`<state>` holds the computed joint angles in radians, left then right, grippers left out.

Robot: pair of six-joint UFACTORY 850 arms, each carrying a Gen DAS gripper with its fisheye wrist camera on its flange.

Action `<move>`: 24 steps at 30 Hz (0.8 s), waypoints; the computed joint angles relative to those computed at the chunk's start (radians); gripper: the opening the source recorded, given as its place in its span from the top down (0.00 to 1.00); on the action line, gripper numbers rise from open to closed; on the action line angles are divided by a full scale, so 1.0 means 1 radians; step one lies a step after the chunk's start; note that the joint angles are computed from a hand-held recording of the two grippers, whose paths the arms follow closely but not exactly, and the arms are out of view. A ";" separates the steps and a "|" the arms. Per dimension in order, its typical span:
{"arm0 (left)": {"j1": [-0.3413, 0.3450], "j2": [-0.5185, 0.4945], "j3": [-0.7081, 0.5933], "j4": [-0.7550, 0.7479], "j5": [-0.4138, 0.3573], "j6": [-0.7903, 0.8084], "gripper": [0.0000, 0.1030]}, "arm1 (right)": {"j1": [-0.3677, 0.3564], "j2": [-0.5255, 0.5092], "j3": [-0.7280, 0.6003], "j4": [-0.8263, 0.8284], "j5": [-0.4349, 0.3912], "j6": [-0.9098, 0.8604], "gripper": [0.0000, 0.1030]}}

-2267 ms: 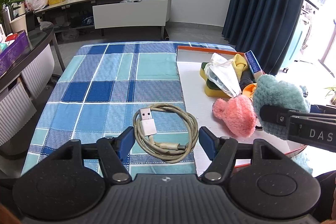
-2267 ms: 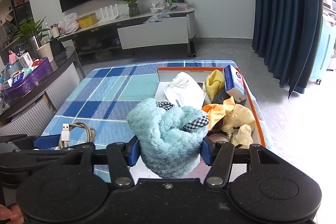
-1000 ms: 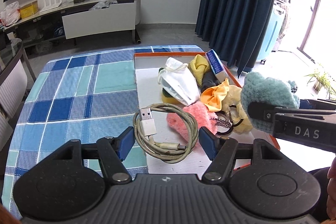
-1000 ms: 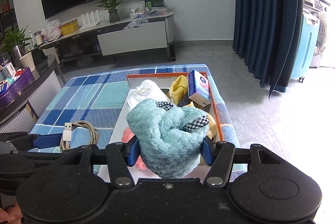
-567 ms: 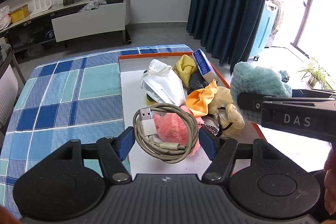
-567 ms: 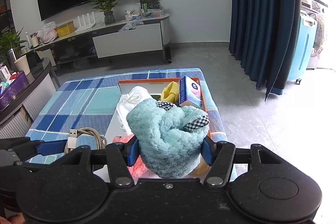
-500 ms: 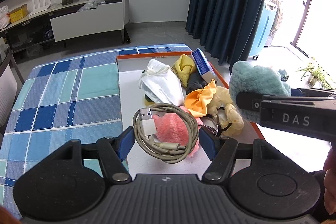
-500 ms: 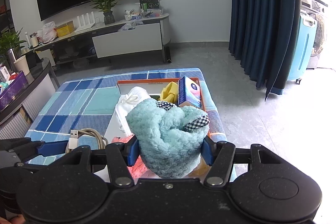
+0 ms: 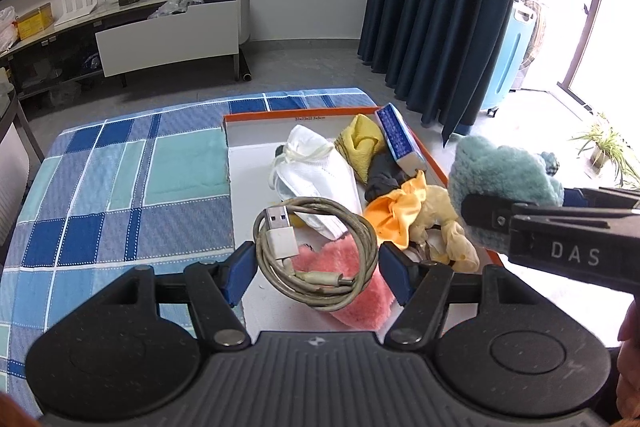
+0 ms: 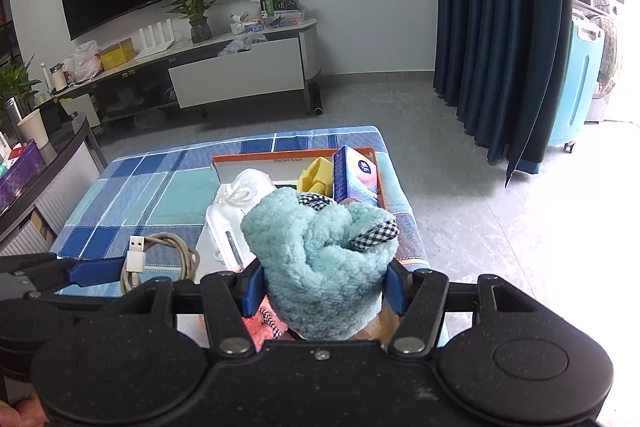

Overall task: Organize soft objects
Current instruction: 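Lower the cable and pouch into the tray and open both grippers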

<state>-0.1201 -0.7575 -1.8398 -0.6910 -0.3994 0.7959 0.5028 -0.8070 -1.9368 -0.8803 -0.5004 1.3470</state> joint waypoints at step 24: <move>-0.017 -0.173 -0.298 0.136 -0.130 -0.139 0.34 | -0.018 -0.042 -0.041 0.184 0.015 -0.158 0.29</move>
<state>-0.1367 -0.9304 -2.1375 -0.5553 -0.5295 0.6572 0.4853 -0.8489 -1.9775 -0.6968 -0.4853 1.1890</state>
